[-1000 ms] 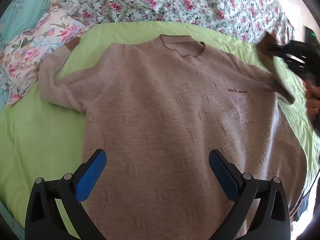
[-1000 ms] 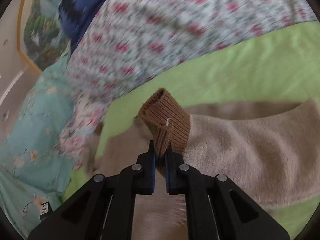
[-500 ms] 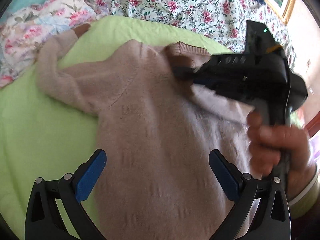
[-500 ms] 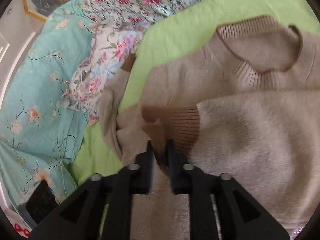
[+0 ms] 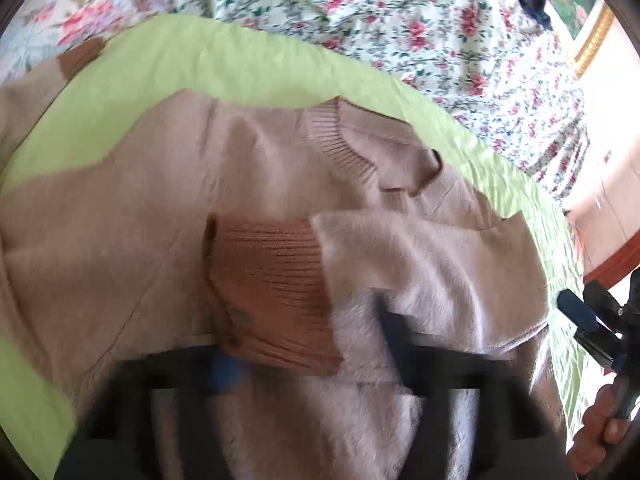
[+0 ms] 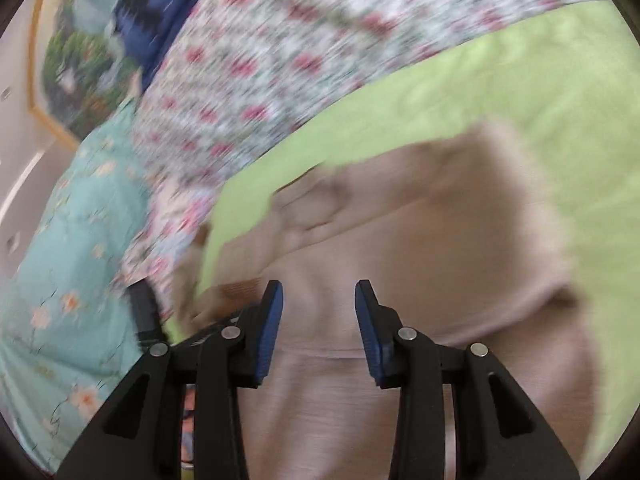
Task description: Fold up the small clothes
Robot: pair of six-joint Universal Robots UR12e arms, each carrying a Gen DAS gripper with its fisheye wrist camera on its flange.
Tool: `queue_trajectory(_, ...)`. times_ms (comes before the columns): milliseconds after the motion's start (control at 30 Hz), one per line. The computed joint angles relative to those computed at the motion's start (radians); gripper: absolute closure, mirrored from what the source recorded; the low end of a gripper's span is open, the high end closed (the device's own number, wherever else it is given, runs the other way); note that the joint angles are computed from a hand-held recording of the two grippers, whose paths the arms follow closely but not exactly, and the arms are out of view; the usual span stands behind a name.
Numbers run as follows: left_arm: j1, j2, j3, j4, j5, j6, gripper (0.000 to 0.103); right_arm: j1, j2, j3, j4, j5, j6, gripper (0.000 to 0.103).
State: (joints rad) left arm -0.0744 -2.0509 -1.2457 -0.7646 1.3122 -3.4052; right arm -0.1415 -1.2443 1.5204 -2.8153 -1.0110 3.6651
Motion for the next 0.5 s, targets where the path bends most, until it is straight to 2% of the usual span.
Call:
queue_trajectory(33, -0.004, -0.001, 0.005, 0.002, 0.019, 0.009, 0.096, -0.006, -0.005, 0.006, -0.003, -0.018, 0.009, 0.064)
queue_trajectory(133, -0.004, 0.033, -0.039, 0.105, 0.069, 0.013, 0.097, -0.039, -0.025, 0.022, 0.029, -0.110, 0.019, 0.064)
queue_trajectory(200, -0.003, 0.062, -0.084, 0.182, 0.135, 0.020, 0.097, -0.050, -0.016, 0.008, 0.064, -0.130, 0.022, 0.060)
queue_trajectory(233, 0.001, 0.068, -0.098, 0.192, 0.148, 0.023, 0.097, -0.051, -0.005, -0.009, 0.093, -0.138, 0.019, 0.058)
queue_trajectory(267, 0.009, 0.068, -0.100, 0.176, 0.132, 0.025, 0.097, -0.051, 0.015, -0.039, 0.142, -0.143, 0.008, 0.055)
queue_trajectory(333, 0.016, 0.066, -0.100, 0.134, 0.113, 0.023, 0.097, -0.050, 0.044, -0.075, 0.176, -0.128, -0.011, 0.052)
queue_trajectory(400, 0.014, 0.068, -0.106, 0.137, 0.117, 0.024, 0.097, -0.040, 0.083, -0.134, 0.261, -0.122, -0.065, 0.044)
queue_trajectory(500, 0.010, 0.071, -0.116, 0.146, 0.116, 0.031, 0.096, -0.018, 0.137, -0.218, 0.388, -0.139, -0.138, 0.042)
